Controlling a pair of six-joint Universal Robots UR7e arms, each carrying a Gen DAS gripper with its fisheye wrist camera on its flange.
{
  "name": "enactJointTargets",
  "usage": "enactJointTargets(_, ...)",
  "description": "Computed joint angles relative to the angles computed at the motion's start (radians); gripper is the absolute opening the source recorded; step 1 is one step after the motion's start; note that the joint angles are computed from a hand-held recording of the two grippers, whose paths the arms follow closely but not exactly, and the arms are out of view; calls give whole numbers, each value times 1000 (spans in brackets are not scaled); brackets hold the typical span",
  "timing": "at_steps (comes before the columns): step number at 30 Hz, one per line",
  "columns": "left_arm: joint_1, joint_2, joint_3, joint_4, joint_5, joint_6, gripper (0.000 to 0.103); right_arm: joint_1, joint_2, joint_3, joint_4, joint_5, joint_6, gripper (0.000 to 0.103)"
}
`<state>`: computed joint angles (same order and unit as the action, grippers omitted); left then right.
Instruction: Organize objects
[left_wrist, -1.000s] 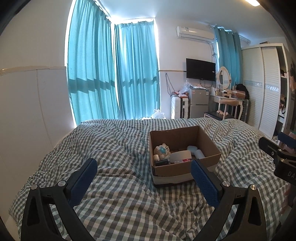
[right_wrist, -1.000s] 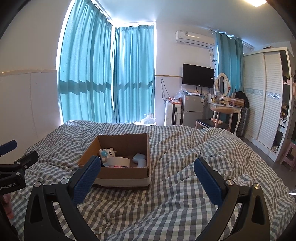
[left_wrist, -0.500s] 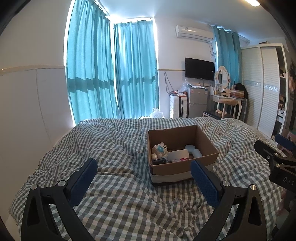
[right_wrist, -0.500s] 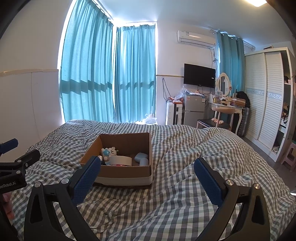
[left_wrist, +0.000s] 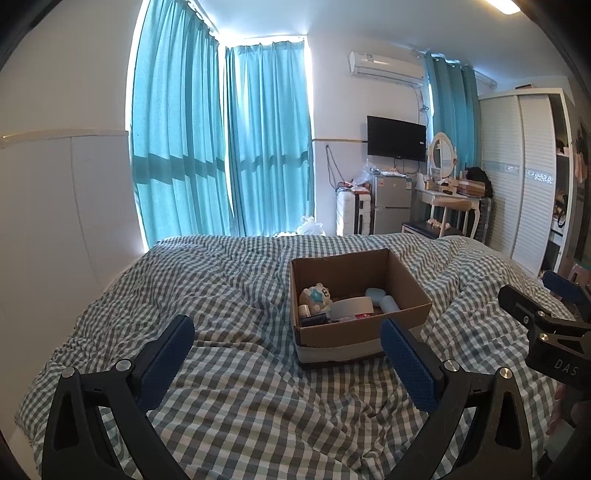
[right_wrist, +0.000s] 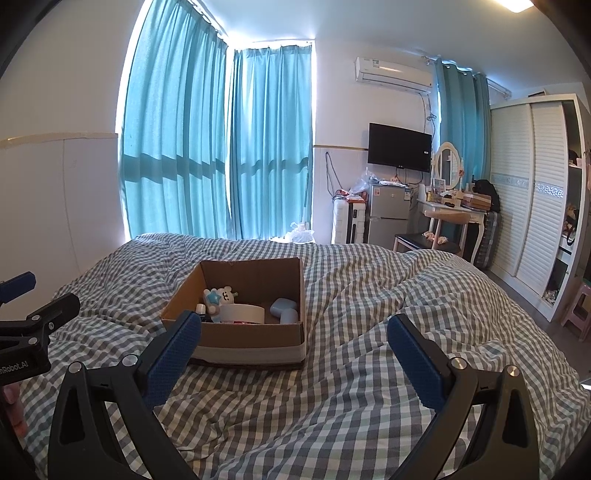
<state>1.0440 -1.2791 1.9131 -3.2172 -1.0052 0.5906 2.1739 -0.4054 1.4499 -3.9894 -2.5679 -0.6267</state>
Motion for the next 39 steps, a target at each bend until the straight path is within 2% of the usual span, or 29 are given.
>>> enactJointTargets(15,-8,-7,14,-6,18,2,103,-5,9,-2,38,-12,18,101)
enactJointTargets(39,-13,-11,17,-2,24,5,103,-4,14,-4,37,-14,14,101)
